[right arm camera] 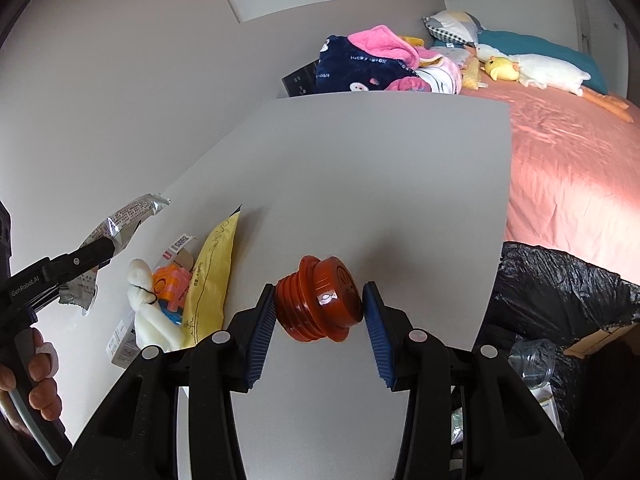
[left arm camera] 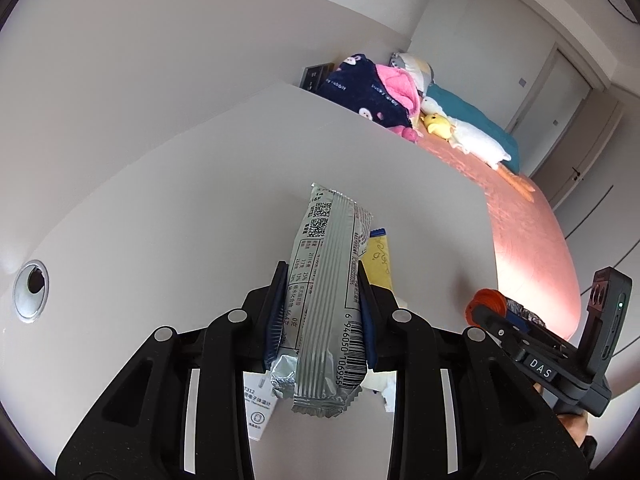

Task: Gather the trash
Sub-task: 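Carry the wrapper and red cap over the black trash bag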

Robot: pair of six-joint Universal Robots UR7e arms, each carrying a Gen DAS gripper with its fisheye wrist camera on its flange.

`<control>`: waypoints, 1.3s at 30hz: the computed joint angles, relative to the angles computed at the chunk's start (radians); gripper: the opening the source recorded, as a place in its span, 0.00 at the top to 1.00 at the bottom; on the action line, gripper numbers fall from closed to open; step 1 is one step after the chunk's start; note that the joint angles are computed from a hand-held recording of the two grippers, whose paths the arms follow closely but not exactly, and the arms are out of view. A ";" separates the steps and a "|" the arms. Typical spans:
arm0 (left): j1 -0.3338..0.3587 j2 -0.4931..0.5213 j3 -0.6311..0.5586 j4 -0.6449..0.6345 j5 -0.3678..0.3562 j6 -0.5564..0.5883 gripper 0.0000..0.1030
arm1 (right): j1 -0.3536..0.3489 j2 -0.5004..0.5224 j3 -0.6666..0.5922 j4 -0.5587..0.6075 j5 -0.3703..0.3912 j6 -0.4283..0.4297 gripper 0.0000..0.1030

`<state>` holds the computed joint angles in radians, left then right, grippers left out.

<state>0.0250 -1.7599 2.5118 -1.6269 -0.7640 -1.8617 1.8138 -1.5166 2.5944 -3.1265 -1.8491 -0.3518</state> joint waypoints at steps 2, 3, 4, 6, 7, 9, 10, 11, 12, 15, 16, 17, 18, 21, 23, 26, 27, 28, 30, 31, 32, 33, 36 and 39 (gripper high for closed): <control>-0.020 0.009 -0.004 0.000 -0.001 -0.010 0.70 | -0.001 -0.026 0.008 0.009 0.003 -0.003 0.56; -0.029 0.015 -0.006 -0.004 -0.002 -0.010 0.70 | -0.003 -0.039 0.014 0.012 0.004 -0.005 0.56; -0.036 0.022 -0.008 -0.010 -0.002 -0.009 0.70 | -0.005 -0.054 0.019 0.017 0.006 -0.008 0.56; -0.049 0.041 -0.011 -0.030 -0.007 -0.003 0.70 | -0.008 -0.088 0.031 0.029 0.008 -0.014 0.56; -0.054 0.052 -0.012 -0.043 -0.010 0.005 0.70 | -0.011 -0.106 0.037 0.035 0.010 -0.017 0.56; -0.062 0.077 -0.017 -0.066 -0.015 0.013 0.70 | -0.018 -0.143 0.048 0.052 0.015 -0.023 0.56; -0.069 0.089 -0.018 -0.082 -0.017 0.020 0.70 | -0.021 -0.165 0.056 0.061 0.016 -0.026 0.56; -0.075 0.103 -0.020 -0.095 -0.018 0.025 0.70 | -0.024 -0.182 0.061 0.067 0.017 -0.029 0.56; -0.080 0.117 -0.023 -0.110 -0.019 0.030 0.70 | -0.025 -0.199 0.066 0.075 0.019 -0.031 0.56; -0.091 0.165 -0.032 -0.160 -0.024 0.059 0.70 | -0.034 -0.262 0.081 0.106 0.025 -0.042 0.56; -0.093 0.180 -0.034 -0.179 -0.025 0.070 0.70 | -0.037 -0.285 0.085 0.118 0.028 -0.047 0.56; -0.094 0.194 -0.036 -0.199 -0.027 0.082 0.70 | -0.039 -0.306 0.088 0.131 0.030 -0.049 0.56; -0.094 0.209 -0.039 -0.215 -0.029 0.092 0.70 | -0.043 -0.332 0.093 0.144 0.034 -0.053 0.56; -0.094 0.249 -0.045 -0.274 -0.030 0.126 0.70 | -0.058 -0.400 0.101 0.184 0.044 -0.064 0.56; -0.093 0.275 -0.049 -0.312 -0.034 0.150 0.70 | -0.071 -0.448 0.104 0.215 0.053 -0.074 0.56; -0.087 0.312 -0.049 -0.376 -0.042 0.183 0.70 | -0.090 -0.503 0.104 0.255 0.064 -0.084 0.56; -0.085 0.327 -0.052 -0.393 -0.045 0.192 0.70 | -0.099 -0.524 0.104 0.269 0.069 -0.089 0.56; -0.081 0.340 -0.054 -0.412 -0.046 0.203 0.70 | -0.107 -0.545 0.106 0.284 0.074 -0.094 0.56; -0.079 0.363 -0.057 -0.444 -0.049 0.219 0.70 | -0.128 -0.583 0.105 0.312 0.086 -0.104 0.56; -0.078 0.375 -0.060 -0.460 -0.050 0.227 0.70 | -0.137 -0.599 0.104 0.323 0.091 -0.108 0.56; -0.075 0.385 -0.062 -0.475 -0.049 0.237 0.70 | -0.146 -0.616 0.104 0.336 0.096 -0.113 0.56; -0.074 0.397 -0.065 -0.488 -0.049 0.244 0.70 | -0.157 -0.634 0.103 0.349 0.103 -0.119 0.56; -0.068 0.428 -0.074 -0.528 -0.050 0.270 0.70 | -0.186 -0.680 0.100 0.386 0.118 -0.137 0.56; -0.059 0.462 -0.084 -0.574 -0.053 0.302 0.70 | -0.216 -0.717 0.096 0.414 0.134 -0.152 0.56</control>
<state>-0.0339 -1.2976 2.4282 -2.2010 -0.8172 -1.5600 1.5978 -2.2336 2.6905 -2.7122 -1.7151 -0.5041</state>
